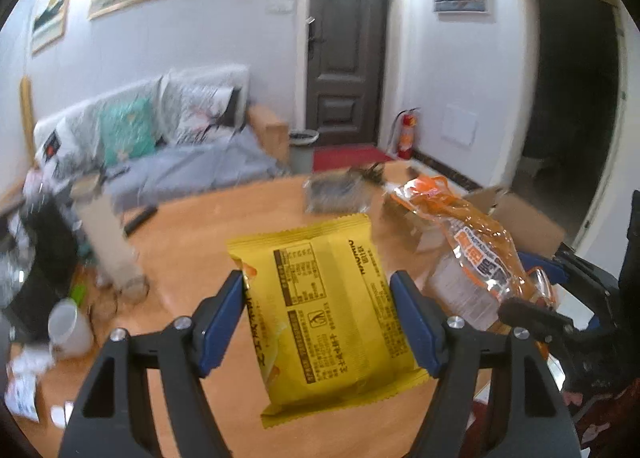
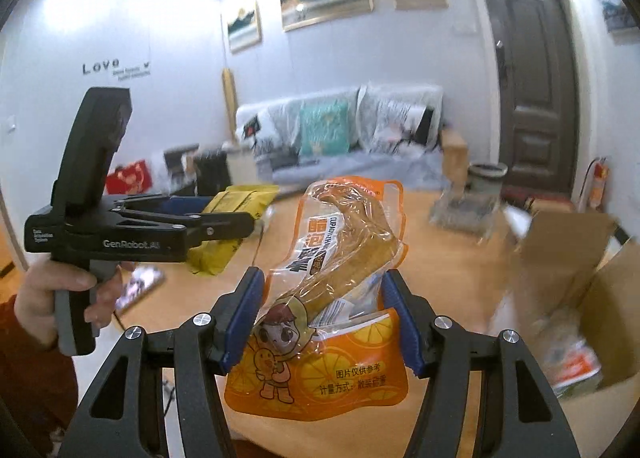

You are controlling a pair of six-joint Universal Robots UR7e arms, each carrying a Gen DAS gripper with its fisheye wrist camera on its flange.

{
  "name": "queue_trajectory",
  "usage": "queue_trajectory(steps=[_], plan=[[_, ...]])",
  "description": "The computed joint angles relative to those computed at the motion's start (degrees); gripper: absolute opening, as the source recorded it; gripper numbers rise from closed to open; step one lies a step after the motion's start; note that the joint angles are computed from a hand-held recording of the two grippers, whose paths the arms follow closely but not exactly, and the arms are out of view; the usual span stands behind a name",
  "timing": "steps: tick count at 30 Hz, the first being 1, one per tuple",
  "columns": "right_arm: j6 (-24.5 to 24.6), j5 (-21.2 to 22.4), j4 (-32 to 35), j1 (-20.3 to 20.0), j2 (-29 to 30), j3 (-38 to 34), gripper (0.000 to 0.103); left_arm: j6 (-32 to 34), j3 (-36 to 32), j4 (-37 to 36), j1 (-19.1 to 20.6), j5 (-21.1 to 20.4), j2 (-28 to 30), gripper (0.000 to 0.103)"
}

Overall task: Organize snacks
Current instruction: 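Carry both packs into the cardboard box and open both grippers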

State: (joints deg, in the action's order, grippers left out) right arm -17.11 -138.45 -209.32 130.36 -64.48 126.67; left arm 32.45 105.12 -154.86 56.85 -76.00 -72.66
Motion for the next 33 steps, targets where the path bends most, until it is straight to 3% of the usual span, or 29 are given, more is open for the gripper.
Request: queue_trajectory(steps=[7,9,14,21,24,27,30,33], plan=[[-4.1,-6.6,-1.2,-0.1,-8.1,2.0,0.058,-1.9,-0.6,1.8,-7.0,-5.7,3.5,0.071],[-4.4,-7.5,-0.6,-1.6,-10.7,3.0,0.058,-2.5,-1.2,3.1,-8.7,-7.6,5.6,0.071],[-3.4,-6.7,2.6,-7.7,-17.3,6.1,0.058,-4.2,-4.2,5.9,-12.1,-7.8,12.8,0.071],[-4.5,-1.1,5.9,-16.2,-22.9,8.4,0.059,-6.3,-6.7,7.6,-15.3,-3.6,20.7,0.07],[-5.3,0.3,8.7,-18.0,-24.5,8.6,0.061,-7.1,-7.8,8.7,-15.6,-2.0,22.6,0.07],[-5.0,-0.9,11.3,-19.4,-24.6,9.0,0.062,-7.0,-8.3,9.9,-15.8,-0.9,23.3,0.07],[-3.1,1.4,14.7,-21.3,-26.5,9.7,0.063,-6.7,-9.0,11.8,-15.6,0.8,23.6,0.071],[-3.0,0.8,16.3,-20.9,-26.6,9.5,0.064,-7.2,-10.1,13.6,-15.3,1.3,24.2,0.077]])
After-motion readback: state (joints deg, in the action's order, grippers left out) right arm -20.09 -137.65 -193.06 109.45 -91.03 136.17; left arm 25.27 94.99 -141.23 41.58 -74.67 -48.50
